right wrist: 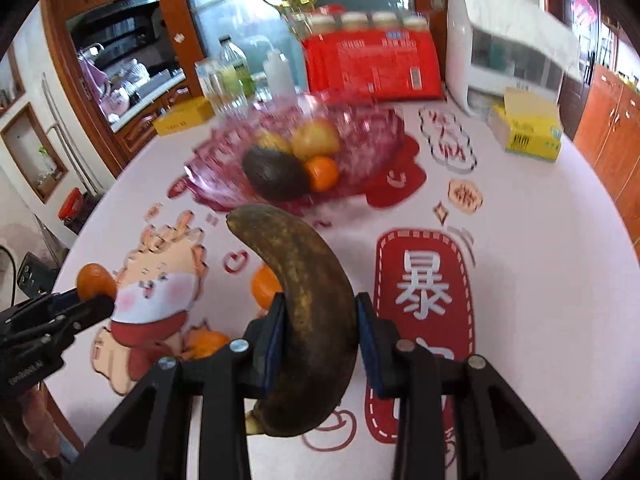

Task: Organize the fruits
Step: 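Carry the orange and banana into the pink bowl and open both grippers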

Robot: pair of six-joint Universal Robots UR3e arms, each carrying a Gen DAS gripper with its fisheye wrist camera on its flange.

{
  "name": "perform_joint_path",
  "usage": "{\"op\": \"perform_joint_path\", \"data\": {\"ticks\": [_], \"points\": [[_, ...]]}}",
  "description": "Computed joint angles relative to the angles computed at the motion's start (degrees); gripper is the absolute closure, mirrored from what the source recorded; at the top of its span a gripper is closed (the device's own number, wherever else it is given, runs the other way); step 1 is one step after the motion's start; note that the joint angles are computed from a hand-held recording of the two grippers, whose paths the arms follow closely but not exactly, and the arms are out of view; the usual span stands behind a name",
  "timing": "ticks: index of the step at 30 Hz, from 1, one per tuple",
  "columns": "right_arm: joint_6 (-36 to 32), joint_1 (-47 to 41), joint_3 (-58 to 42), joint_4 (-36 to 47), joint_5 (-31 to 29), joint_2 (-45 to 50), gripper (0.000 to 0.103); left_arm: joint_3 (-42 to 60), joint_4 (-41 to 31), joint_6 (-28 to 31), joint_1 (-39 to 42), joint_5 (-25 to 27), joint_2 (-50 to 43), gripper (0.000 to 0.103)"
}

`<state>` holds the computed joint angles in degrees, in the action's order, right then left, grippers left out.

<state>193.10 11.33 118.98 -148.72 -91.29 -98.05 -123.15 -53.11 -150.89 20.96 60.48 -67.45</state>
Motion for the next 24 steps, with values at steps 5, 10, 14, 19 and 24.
{"op": "perform_joint_path", "data": {"ticks": [5, 10, 14, 19, 24], "points": [[0.33, 2.51, -6.05, 6.17, -1.34, -4.04, 0.069, 7.62, -5.19, 2.21, -1.87, 0.81, 1.98, 0.068], [-0.73, 4.55, -17.41, 14.35, -3.2, -4.75, 0.069, 20.07, -6.67, 2.76, -3.9, 3.95, -0.01, 0.068], [-1.82, 4.87, -28.48, 19.67, -4.29, -2.18, 0.069, 30.69, -6.5, 2.07, -6.42, 7.48, -4.24, 0.068], [-2.65, 5.15, -45.03, 26.22, -7.05, 4.69, 0.069, 43.64, -5.94, -1.04, -10.22, 13.14, -12.4, 0.068], [-2.73, 4.53, -59.62, 30.02, -10.97, 13.82, 0.069, 61.18, -9.58, -6.24, -13.23, 17.86, -25.52, 0.068]]}}
